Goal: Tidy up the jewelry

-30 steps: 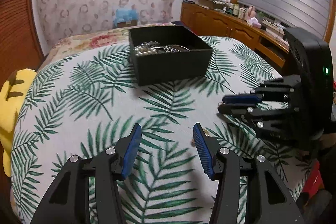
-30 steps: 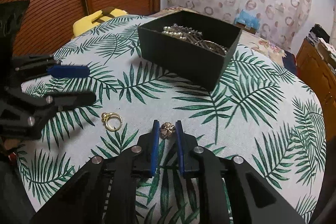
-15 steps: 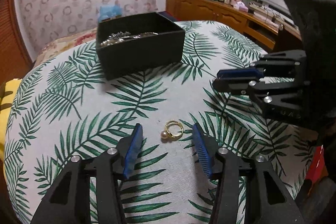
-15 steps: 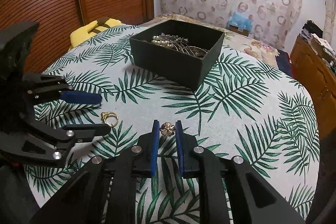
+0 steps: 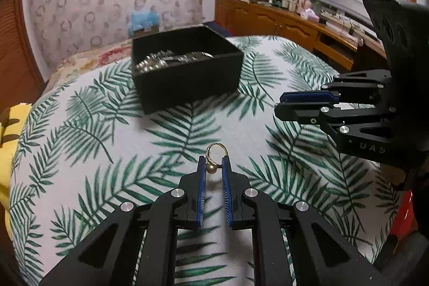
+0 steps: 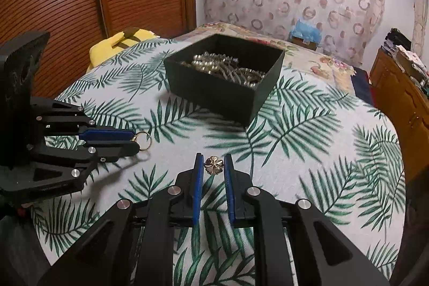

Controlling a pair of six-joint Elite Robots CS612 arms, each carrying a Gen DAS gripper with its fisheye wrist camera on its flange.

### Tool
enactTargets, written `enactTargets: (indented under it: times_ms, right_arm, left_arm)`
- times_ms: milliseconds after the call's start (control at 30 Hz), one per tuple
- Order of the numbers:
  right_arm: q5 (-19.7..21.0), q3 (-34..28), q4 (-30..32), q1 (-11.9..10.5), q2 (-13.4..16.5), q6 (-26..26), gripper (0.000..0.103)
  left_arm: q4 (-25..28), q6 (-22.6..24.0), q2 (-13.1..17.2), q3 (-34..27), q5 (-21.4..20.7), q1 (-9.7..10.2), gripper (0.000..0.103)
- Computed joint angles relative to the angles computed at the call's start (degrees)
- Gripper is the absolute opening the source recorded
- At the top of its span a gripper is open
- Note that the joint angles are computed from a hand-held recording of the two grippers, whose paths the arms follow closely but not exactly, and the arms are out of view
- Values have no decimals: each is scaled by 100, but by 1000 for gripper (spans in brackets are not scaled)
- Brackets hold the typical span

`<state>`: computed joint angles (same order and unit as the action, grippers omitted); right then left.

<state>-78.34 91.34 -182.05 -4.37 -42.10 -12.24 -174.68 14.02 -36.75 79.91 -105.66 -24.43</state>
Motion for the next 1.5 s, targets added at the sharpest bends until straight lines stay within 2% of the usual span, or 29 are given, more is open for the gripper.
enactTargets:
  times_ms: [367, 900, 1333, 1433, 1500]
  right_arm:
    - [-73, -487, -114, -35, 110, 150, 17]
    - [-70, -1304, 70, -12, 532, 335, 17]
    - [-126, -1118, -126, -44, 461, 493, 20]
    - [-125, -1021, -232, -47, 419, 533, 26]
    - [-112, -957, -306, -52, 391, 570, 26]
  left_arm:
    - [-110, -206, 158, -489, 146, 49, 11]
    - [-70, -381, 366, -1037, 264, 74, 11]
    - [111, -444, 529, -1396, 385, 32, 11]
    - [125, -463, 545, -1444, 408, 22, 11]
    - [137, -483, 543, -1447, 425, 18, 13]
